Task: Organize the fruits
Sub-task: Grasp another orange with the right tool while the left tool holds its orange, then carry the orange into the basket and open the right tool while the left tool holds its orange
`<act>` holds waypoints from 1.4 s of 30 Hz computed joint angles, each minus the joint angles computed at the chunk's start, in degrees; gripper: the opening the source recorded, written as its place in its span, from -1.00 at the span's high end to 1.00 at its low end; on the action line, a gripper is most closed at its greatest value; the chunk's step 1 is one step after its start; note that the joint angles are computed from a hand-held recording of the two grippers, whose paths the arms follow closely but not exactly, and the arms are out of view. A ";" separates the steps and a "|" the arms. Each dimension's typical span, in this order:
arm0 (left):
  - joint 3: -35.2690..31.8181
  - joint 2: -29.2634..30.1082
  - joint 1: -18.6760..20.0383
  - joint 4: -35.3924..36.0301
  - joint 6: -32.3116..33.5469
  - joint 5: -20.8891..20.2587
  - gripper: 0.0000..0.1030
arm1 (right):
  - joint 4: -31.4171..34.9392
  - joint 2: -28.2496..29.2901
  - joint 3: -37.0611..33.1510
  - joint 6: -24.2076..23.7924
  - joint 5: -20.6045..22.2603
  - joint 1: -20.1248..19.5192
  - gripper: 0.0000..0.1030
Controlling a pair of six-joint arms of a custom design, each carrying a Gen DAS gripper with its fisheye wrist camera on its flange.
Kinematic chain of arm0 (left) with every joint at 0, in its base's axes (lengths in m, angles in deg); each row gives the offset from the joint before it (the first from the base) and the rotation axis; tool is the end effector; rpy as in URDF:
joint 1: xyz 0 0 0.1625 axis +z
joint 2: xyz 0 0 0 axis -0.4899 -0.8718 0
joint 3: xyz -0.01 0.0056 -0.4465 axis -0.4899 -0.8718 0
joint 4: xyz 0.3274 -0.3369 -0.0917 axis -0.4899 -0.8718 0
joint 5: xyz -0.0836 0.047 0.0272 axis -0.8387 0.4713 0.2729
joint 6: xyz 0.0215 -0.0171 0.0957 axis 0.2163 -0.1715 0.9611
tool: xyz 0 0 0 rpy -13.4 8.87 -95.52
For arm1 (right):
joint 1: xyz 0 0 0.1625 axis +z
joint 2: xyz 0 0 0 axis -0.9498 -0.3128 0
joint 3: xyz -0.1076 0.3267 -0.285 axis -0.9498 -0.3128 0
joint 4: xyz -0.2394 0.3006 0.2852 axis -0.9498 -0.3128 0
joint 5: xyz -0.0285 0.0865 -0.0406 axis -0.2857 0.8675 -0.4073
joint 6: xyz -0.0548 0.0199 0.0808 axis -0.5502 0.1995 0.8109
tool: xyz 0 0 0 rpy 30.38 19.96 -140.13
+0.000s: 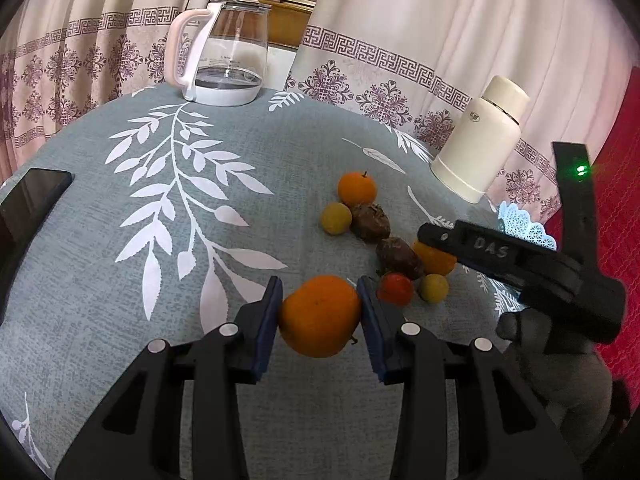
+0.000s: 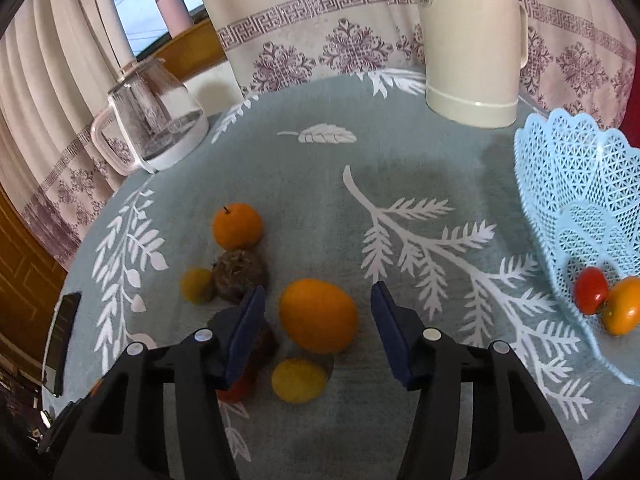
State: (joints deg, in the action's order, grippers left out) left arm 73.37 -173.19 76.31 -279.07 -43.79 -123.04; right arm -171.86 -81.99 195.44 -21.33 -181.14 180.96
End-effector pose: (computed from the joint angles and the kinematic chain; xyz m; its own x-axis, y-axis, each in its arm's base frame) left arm -0.0642 -0.3829 0.1882 -0.8813 -0.1368 -0.4523 0.2953 0.5878 -0.7532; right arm 0.2717 -0.5197 0.0033 -0.8489 -0.1834 0.4957 -0.4430 0.7584 -0.4780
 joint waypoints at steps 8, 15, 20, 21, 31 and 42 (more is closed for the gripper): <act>-0.15 0.01 0.33 0.50 -0.31 -0.40 0.23 | 1.11 1.03 -0.85 0.26 -0.80 -0.53 -0.01; -0.16 -0.05 0.42 0.36 -0.09 -0.60 0.23 | 0.27 0.90 -0.39 -1.27 -0.12 -0.16 0.17; -0.15 -0.13 0.45 0.45 -0.12 -0.64 0.23 | -3.38 -0.03 1.06 -2.28 -0.11 0.49 0.17; -0.15 -0.13 0.45 0.45 -0.12 -0.64 0.23 | -4.10 -0.37 1.39 -2.48 -0.14 0.64 0.17; -0.15 -0.23 0.39 0.61 -0.20 -0.58 0.23 | -10.38 -4.77 5.38 -3.22 -0.98 0.80 0.17; -0.17 -0.30 0.44 0.82 -0.32 -0.66 0.23 | -19.95 -11.41 11.37 -4.01 -4.82 -1.41 0.17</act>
State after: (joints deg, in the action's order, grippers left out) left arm 73.19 -173.48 76.75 -278.25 -44.10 -123.71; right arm -191.81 -93.39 206.81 -25.34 -185.96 179.55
